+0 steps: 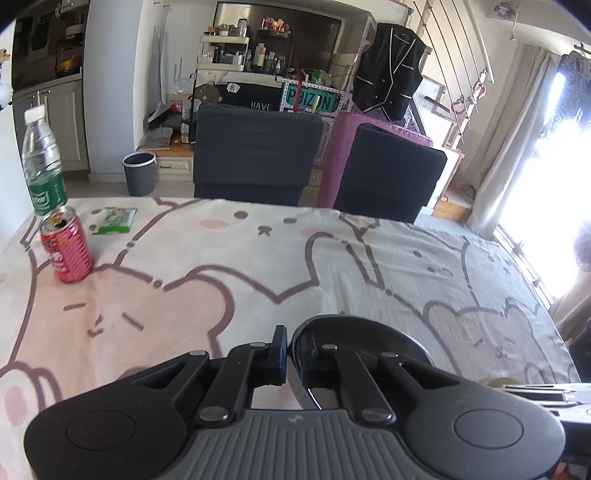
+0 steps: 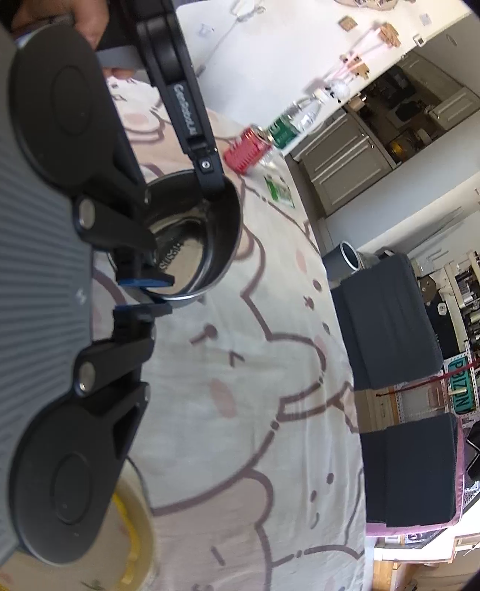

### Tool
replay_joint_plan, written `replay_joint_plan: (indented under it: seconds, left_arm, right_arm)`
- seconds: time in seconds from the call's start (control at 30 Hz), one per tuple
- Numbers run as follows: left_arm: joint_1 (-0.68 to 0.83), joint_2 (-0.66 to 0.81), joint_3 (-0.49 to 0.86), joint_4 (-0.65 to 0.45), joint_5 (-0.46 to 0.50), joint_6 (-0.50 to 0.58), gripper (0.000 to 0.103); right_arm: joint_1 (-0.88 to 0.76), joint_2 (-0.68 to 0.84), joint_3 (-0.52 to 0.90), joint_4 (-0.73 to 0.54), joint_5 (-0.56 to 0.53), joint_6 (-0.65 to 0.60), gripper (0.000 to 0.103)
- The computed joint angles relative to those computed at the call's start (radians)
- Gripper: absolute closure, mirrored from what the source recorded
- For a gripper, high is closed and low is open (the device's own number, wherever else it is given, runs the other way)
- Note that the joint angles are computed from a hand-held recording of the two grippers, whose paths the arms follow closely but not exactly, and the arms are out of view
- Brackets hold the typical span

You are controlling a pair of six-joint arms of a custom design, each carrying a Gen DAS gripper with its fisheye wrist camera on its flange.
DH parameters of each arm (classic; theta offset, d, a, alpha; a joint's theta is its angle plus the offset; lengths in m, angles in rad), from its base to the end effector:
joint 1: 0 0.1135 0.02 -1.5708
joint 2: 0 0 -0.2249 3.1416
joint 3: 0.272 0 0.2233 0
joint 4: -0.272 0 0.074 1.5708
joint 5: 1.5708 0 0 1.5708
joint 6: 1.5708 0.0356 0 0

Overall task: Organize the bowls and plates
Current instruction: 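Lift the round steel bowl with both grippers and carry it toward the bowl stack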

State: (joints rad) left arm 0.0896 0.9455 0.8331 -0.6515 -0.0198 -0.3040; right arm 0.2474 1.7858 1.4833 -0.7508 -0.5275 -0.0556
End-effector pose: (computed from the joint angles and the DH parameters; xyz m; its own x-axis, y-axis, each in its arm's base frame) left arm 0.1871 0.0175 0.2555 -0.6263 -0.3567 -0.6931 -0.3052 0.9304 -0.2031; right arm 0.3282 0.1014 0.2354 -0.8161 -0.2556 -0.5183 -0.4991 0.7638 0.4093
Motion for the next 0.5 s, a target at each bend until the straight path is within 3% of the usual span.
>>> replay_joint_plan:
  seconds: [0.23, 0.5]
  left_arm:
    - [0.052, -0.142, -0.056, -0.138, 0.050, 0.073, 0.096]
    - [0.157, -0.207, -0.107, -0.251, 0.141, 0.160, 0.097]
  right_arm:
    - [0.040, -0.132, -0.168, -0.017, 0.021, 0.032, 0.093]
    - [0.056, -0.180, -0.218, -0.105, 0.002, -0.030, 0.092]
